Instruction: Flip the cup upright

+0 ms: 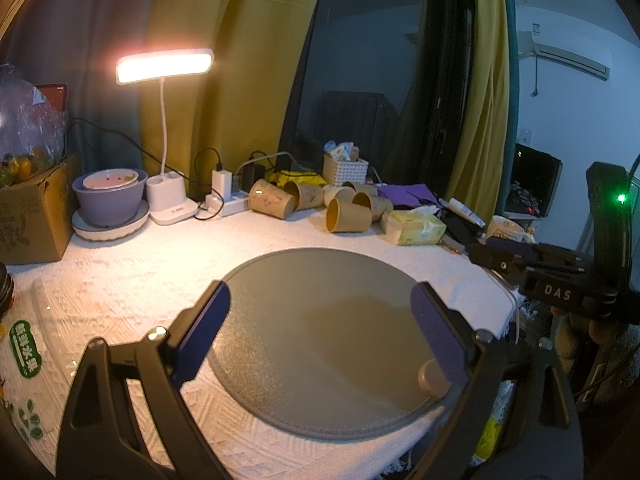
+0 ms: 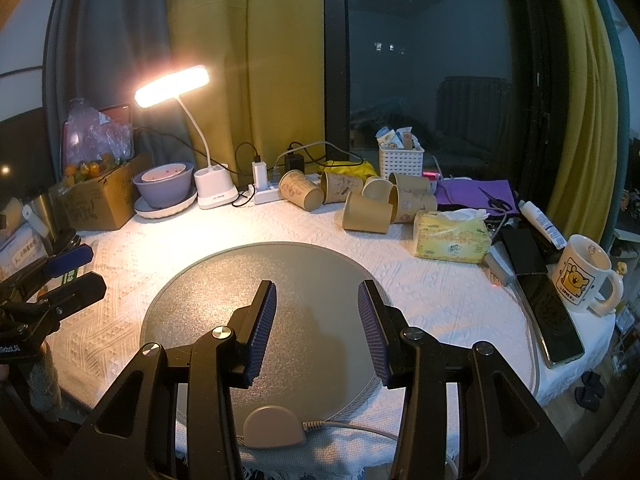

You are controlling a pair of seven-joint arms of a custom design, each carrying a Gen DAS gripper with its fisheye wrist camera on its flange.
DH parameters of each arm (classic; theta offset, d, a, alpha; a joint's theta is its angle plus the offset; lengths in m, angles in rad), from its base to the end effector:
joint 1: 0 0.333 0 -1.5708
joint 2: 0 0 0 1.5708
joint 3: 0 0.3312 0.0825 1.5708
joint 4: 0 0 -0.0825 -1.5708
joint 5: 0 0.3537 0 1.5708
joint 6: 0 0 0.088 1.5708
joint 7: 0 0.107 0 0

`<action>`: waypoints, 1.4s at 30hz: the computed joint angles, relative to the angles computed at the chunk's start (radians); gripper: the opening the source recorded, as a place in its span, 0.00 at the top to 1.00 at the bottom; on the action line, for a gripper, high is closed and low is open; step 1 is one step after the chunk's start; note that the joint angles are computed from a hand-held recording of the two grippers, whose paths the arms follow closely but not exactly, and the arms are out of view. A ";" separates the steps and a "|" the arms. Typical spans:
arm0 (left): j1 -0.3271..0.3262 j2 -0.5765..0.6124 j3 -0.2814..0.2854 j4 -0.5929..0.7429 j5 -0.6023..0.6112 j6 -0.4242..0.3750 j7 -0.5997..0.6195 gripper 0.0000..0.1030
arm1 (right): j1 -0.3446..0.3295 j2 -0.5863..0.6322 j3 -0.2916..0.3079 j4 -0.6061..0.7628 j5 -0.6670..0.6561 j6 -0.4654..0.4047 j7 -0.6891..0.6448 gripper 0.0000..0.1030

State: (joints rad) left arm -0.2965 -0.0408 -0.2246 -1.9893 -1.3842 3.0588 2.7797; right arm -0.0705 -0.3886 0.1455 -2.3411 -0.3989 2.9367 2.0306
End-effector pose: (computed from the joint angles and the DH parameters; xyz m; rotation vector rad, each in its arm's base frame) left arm 0.5055 -0.2034 0.5853 -1.2729 1.9340 -1.4334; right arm 0.4433 0.0695 0.6215 -1.6144 1.6425 -0.9431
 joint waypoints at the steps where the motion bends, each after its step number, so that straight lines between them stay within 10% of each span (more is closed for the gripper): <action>1: 0.000 0.000 -0.001 0.000 0.004 0.001 -0.004 0.10 | 0.000 -0.001 -0.001 -0.001 0.001 0.001 -0.001 0.56; 24: 0.006 0.024 -0.001 0.028 0.037 -0.015 0.004 0.10 | -0.005 0.008 0.009 0.005 0.001 -0.003 -0.001 0.56; 42: 0.058 0.360 -0.015 0.396 0.879 -0.217 -0.511 0.10 | 0.053 0.205 -0.130 0.174 0.062 -0.050 -0.149 0.46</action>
